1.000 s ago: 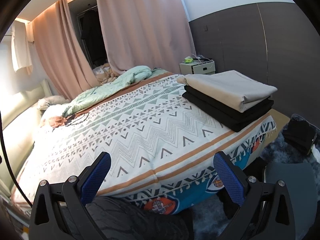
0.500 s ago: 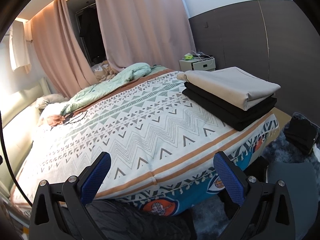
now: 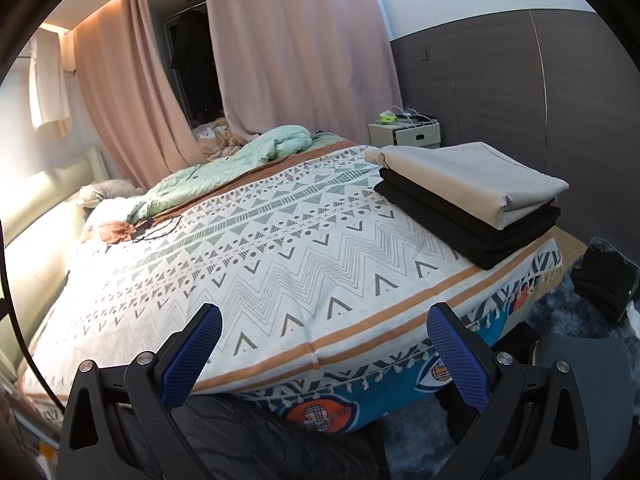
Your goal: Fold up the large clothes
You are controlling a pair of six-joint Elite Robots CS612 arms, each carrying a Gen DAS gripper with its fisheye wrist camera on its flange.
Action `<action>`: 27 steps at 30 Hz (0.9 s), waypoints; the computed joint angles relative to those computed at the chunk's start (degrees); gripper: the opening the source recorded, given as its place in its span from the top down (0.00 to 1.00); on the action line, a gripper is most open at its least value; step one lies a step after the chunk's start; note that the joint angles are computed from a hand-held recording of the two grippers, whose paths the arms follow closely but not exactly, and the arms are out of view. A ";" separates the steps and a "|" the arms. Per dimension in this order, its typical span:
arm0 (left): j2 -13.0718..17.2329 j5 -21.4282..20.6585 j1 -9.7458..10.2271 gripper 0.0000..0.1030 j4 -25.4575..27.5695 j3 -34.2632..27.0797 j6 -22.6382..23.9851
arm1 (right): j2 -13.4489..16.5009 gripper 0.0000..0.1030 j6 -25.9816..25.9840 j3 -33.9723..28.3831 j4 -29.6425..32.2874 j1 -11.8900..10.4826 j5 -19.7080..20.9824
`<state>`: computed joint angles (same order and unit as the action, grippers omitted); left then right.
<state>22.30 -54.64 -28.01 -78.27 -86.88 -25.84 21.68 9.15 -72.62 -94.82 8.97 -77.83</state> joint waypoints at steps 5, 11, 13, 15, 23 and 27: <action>0.13 0.25 -0.17 0.01 0.14 -0.62 0.15 | 0.04 0.00 0.31 -0.16 0.10 0.11 0.34; 0.20 0.42 -0.20 0.01 -0.02 -1.10 0.04 | -0.01 0.00 0.12 -0.35 -0.05 0.23 0.46; 0.22 0.43 -0.22 0.01 0.15 -1.25 -0.09 | -0.01 0.00 0.07 -0.44 -0.12 0.28 0.38; 0.24 0.43 -0.23 0.01 0.16 -1.35 -0.06 | -0.05 0.00 0.08 -0.48 -0.17 0.31 0.36; 0.18 0.18 -0.26 0.01 0.17 -1.38 -0.18 | -0.05 0.00 0.21 -0.70 -0.02 0.32 0.39; 0.17 0.35 -0.36 0.01 0.30 -1.41 -0.41 | -0.06 0.00 0.20 -0.70 0.00 0.33 0.31</action>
<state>22.47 -54.29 -28.37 -77.97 -88.29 -26.24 21.63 9.35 -73.32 -94.82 9.30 -77.52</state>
